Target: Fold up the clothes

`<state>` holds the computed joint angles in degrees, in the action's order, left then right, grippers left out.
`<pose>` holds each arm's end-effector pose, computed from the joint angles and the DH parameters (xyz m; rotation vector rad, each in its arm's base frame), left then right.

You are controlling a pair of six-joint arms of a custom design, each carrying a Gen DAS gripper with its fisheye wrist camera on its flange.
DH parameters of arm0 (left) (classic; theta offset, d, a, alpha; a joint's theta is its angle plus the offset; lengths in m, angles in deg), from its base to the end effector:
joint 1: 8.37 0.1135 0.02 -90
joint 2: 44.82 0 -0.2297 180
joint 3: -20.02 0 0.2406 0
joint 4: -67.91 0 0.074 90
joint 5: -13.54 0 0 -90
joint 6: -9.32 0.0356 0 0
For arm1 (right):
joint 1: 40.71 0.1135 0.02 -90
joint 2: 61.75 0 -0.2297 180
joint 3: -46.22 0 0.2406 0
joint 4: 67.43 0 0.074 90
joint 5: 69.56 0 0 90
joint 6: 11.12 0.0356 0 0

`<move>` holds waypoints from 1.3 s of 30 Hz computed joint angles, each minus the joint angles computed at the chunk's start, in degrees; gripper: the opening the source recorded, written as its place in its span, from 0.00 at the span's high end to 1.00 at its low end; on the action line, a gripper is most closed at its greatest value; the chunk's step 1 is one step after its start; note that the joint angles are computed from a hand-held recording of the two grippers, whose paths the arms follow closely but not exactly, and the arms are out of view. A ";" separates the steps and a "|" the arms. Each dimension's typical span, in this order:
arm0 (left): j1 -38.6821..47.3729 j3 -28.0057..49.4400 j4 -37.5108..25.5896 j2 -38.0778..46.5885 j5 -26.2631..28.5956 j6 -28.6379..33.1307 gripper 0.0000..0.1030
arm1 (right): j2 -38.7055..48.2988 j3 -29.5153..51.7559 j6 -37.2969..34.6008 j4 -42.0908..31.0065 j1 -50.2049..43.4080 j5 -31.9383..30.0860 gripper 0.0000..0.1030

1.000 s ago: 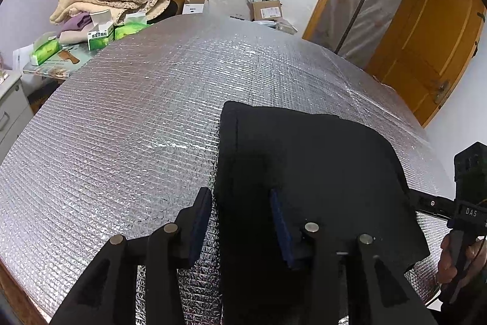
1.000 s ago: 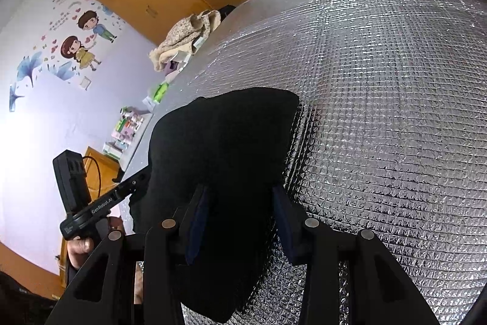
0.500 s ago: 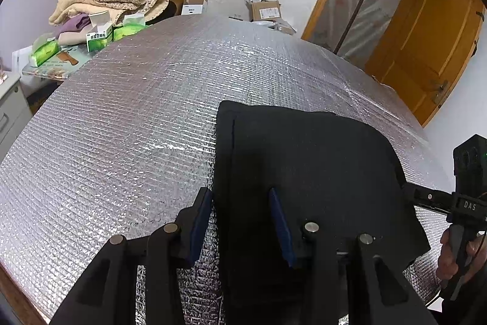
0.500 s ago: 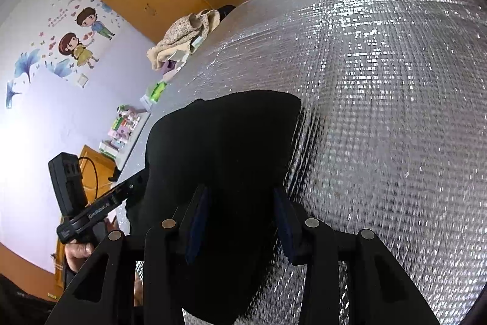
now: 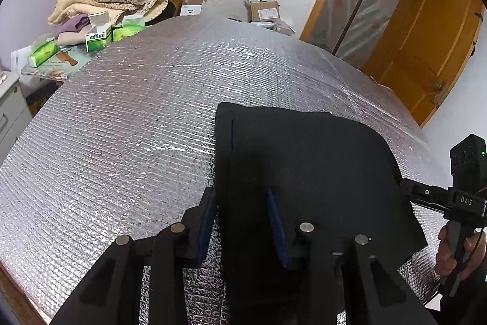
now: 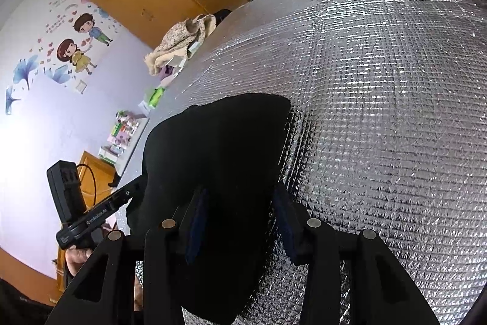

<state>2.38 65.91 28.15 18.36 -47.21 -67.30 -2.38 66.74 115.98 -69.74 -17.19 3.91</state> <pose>0.2029 0.0208 0.1588 0.2442 2.4351 -0.4718 0.1534 0.0778 0.0891 0.1270 2.4092 0.8535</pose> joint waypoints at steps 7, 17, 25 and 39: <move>0.22 -0.15 1.58 1.55 0.73 0.18 0.62 | 3.84 1.91 -0.49 1.33 0.45 0.91 0.57; 0.30 -0.23 1.62 1.71 1.25 0.91 0.62 | 3.95 1.77 1.04 1.87 0.95 3.07 0.57; -1.05 -1.24 1.81 -0.37 -0.45 0.35 0.63 | 3.44 1.78 1.56 1.40 2.29 4.59 0.56; 1.36 -1.55 0.07 -1.48 2.17 2.81 0.73 | 1.57 3.21 -0.84 -1.73 5.53 5.60 0.56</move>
